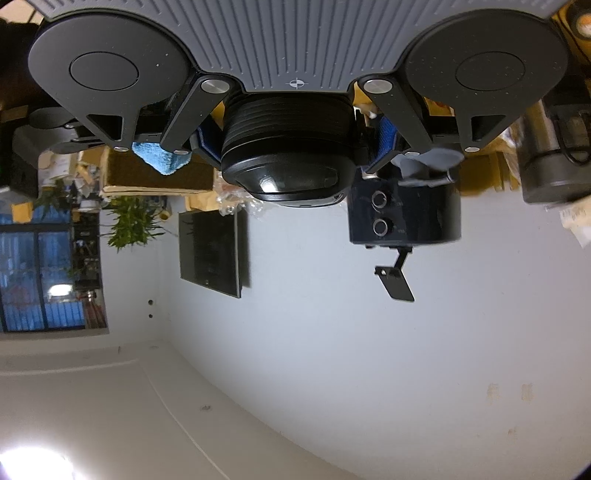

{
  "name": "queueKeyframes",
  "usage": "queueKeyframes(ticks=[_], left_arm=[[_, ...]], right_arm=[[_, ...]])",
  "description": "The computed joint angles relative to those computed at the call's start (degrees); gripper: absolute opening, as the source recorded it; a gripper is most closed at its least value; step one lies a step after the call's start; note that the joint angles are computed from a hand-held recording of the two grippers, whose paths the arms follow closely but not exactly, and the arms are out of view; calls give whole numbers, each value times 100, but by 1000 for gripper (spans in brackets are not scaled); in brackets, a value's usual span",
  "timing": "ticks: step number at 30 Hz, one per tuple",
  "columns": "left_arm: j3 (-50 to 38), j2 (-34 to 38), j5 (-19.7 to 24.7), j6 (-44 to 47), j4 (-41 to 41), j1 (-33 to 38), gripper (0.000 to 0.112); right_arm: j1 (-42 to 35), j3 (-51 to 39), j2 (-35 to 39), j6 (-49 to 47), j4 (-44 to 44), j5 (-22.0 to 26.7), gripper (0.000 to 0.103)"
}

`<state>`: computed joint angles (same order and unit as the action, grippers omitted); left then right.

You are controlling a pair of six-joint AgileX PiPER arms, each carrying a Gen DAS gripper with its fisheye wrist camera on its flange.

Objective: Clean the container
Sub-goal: 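Tilt the black bottle with the left gripper while the right gripper wipes its side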

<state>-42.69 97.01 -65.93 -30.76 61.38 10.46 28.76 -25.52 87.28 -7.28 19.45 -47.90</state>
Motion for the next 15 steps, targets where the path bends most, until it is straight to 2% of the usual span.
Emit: queueKeyframes(ticks=[1,4,6,11,15], left_arm=[[72,-24,-22,116,-119,-26,94],[307,-102,-162,355,-542,-100,96],[477,-226,-103,502,-870,-209,96],[965,-647,403,1224,-2133,-805,96],[1298,-998,939,2144,-3764,-1618,96]], right_arm=[[0,5,4,18,-16,-6,13],[14,19,-7,17,-9,-3,13],[21,24,-16,7,7,-2,13],[62,51,-33,-45,127,-38,13],[94,51,-28,-100,231,-47,14]])
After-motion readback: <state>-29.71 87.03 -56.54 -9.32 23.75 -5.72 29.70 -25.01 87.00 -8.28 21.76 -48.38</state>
